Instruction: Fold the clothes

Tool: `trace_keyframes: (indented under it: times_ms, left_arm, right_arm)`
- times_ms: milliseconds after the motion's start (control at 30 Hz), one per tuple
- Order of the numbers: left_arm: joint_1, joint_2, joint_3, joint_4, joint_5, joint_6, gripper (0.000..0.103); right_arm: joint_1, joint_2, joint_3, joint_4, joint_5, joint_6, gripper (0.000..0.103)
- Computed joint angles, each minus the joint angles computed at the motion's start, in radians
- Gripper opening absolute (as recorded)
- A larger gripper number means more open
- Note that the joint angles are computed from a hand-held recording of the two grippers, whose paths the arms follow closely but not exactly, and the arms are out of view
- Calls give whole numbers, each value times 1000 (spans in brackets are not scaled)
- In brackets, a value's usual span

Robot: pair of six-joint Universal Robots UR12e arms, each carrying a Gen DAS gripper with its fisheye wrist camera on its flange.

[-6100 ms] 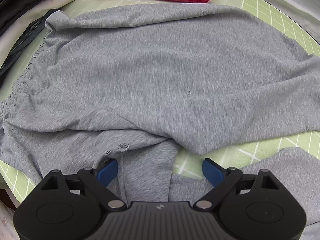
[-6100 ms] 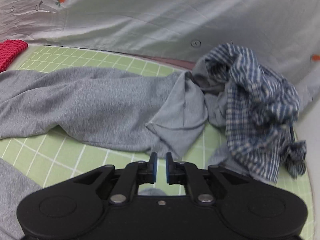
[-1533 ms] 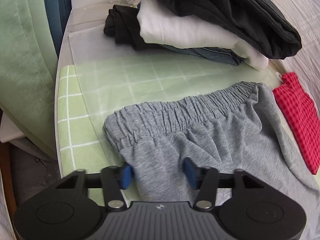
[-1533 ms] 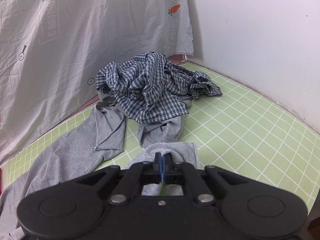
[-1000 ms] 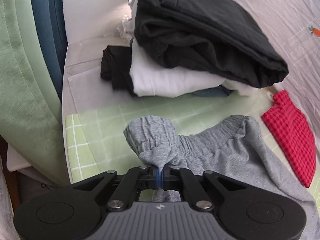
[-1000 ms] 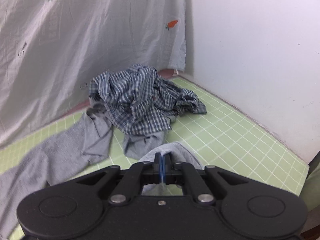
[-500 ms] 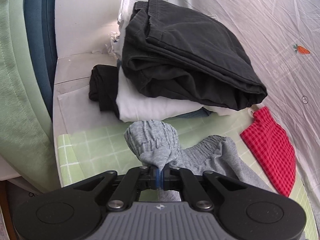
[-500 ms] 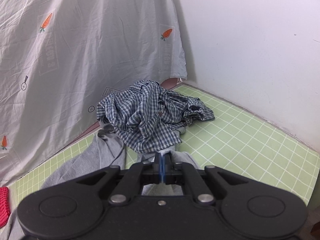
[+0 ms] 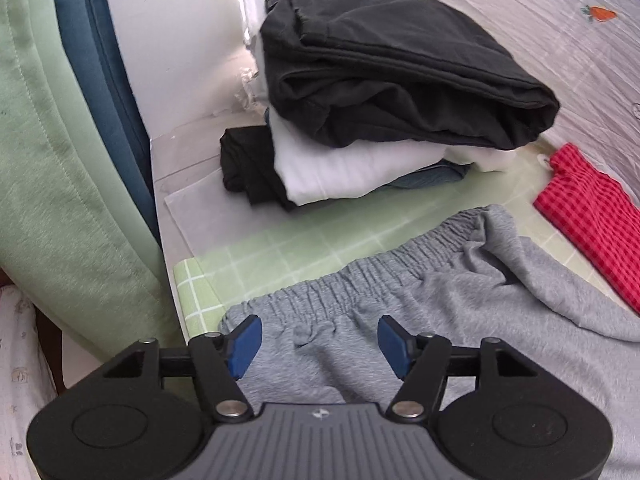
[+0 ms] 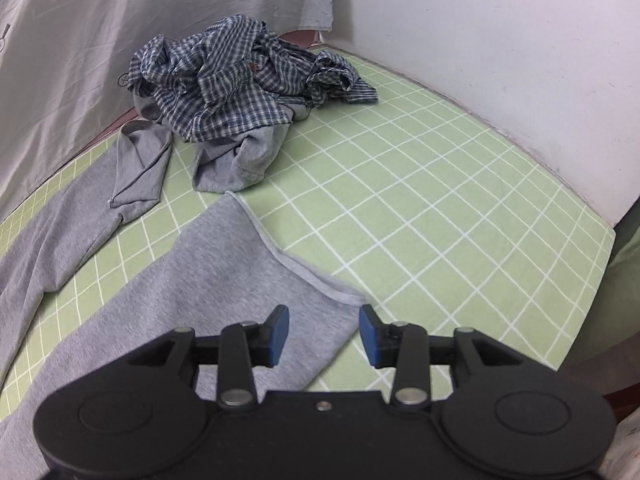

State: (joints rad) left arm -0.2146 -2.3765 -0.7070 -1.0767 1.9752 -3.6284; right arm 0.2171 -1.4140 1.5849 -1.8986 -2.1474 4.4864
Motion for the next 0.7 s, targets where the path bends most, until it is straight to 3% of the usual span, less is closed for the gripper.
trace_keyframes:
  times_ms: [133,333,433,567,633,667,700]
  left_arm:
    - [-20,-11,19,38,-77,116,73]
    - [-49,-22,46,-38,-259,176,75]
    - [-71,-20,41,-54,-296,236,75]
    - [-100,-21,48,-65,-294,310,75]
    - [-110,-16,43,-58,-301,336,75]
    - [-117,-14,43,-56,-295,346,75]
    - [-122,-14,43,-56,-292,355,75]
  right_arm:
    - [-5,11,12,-4,25,-35,45]
    - [-33,-15,88,-91,83,-18,53]
    - [-43,-20,108,-119,88,-50,54]
    - [-50,-23,138,-184,67,-105,54]
    - [-52,-22,148,-215,48,-159,45]
    - [-53,-24,157,-242,42,-195,28]
    - [-55,-27,165,-266,45,-222,3]
